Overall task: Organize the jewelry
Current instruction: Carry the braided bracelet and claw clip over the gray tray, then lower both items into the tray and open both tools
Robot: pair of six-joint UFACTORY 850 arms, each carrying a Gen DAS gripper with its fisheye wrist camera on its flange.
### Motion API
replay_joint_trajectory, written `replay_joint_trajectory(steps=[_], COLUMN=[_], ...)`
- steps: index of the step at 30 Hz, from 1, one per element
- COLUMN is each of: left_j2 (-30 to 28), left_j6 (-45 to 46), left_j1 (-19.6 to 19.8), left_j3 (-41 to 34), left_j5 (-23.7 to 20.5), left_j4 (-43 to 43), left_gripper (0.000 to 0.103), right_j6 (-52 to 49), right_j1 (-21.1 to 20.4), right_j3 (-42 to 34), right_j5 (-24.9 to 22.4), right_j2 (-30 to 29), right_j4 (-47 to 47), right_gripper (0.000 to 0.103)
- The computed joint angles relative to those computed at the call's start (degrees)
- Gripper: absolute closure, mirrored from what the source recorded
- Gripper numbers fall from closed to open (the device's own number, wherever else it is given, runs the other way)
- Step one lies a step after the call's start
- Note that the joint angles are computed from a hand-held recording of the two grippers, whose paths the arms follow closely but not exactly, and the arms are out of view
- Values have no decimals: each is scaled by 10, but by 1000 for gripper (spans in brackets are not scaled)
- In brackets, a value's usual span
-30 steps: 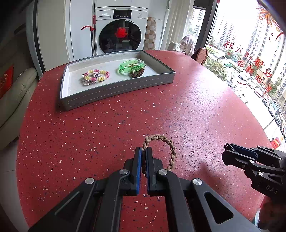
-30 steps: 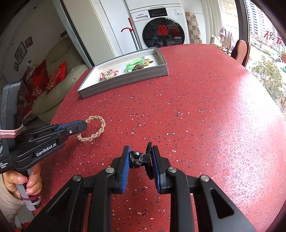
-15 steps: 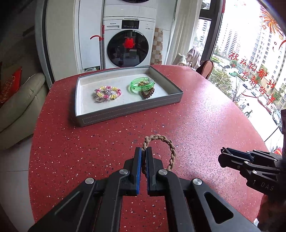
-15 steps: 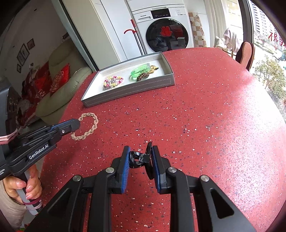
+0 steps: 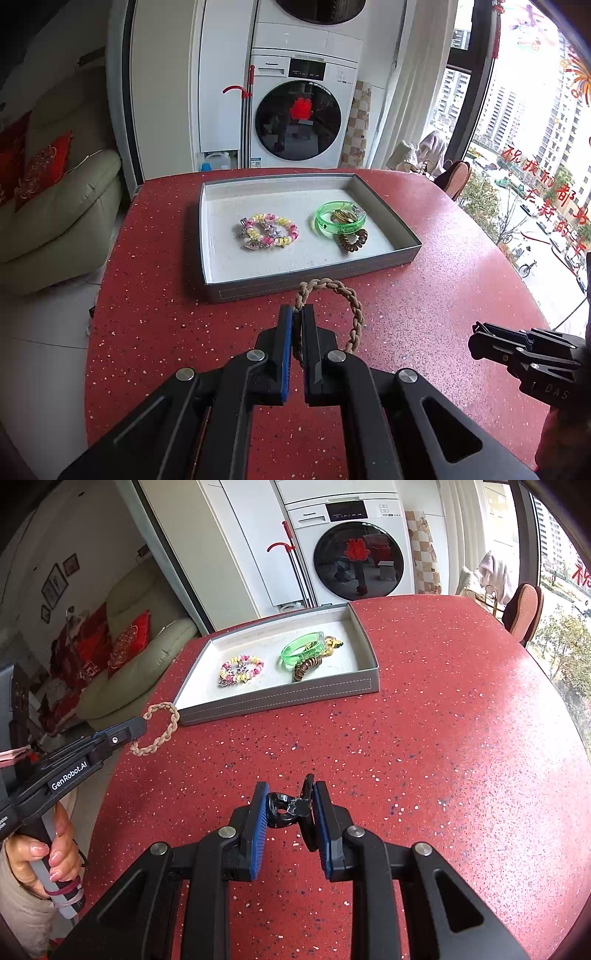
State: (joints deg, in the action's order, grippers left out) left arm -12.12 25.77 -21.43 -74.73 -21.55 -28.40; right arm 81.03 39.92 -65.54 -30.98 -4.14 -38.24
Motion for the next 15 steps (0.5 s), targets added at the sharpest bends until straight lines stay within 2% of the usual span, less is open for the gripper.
replay_joint_trajectory(steps=[8, 15], left_j2=[-58, -136], left_j6=[-55, -166], left_j1=[2, -1], left_j3=[-77, -178], left_j5=[-8, -22], left_j4=[46, 150], left_gripper=[80, 80], right_j6=[-117, -208], right_j1=[-55, -106], right_j3=[-75, -162], right_j5=[16, 8], right_j2=[-51, -117], right_j4=[69, 120], right_gripper=[77, 77])
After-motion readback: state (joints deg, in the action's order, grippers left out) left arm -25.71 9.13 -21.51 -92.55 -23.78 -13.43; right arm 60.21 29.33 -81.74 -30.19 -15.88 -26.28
